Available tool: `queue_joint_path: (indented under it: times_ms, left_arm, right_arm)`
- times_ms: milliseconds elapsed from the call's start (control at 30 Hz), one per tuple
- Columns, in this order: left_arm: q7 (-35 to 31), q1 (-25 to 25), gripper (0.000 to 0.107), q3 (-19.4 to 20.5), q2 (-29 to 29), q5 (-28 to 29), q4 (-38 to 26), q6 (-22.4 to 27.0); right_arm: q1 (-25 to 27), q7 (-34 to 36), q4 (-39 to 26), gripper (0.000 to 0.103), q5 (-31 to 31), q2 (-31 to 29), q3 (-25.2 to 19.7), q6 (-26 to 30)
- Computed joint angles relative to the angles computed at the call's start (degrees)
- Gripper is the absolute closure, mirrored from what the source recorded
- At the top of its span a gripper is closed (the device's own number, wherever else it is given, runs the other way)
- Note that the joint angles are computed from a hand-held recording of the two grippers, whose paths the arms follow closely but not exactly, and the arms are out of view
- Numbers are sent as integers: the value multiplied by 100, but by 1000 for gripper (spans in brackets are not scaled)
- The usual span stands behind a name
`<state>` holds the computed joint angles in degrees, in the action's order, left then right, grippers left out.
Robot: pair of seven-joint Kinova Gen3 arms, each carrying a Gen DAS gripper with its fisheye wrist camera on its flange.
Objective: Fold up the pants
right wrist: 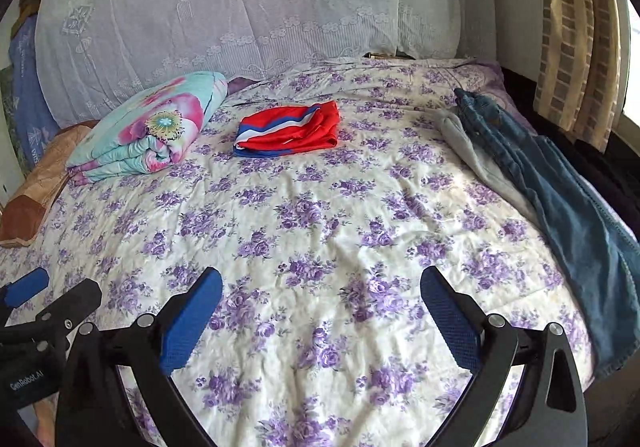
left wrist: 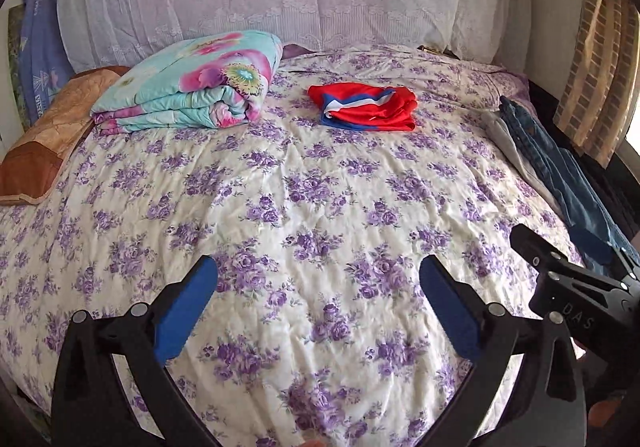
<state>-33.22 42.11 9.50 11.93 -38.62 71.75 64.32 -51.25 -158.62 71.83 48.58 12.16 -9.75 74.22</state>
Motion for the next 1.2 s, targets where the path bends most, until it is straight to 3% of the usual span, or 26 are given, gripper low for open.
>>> queue_joint_path:
  times_ms: [233,467,1200]
  left_arm:
    - [330,347,10,69,-30,-582,-52,163]
    - [189,331,9,-3,173,-598,-357,195]
    - [-357,469,9,-799,1125,-239,-1542,291]
  right_arm:
    - [-14,-123,32,3,15,-80,-23,59]
    - [82,37,-51,3,-3,10,-6,-52]
    - [628,790,-432,3,-566,482,538,-838]
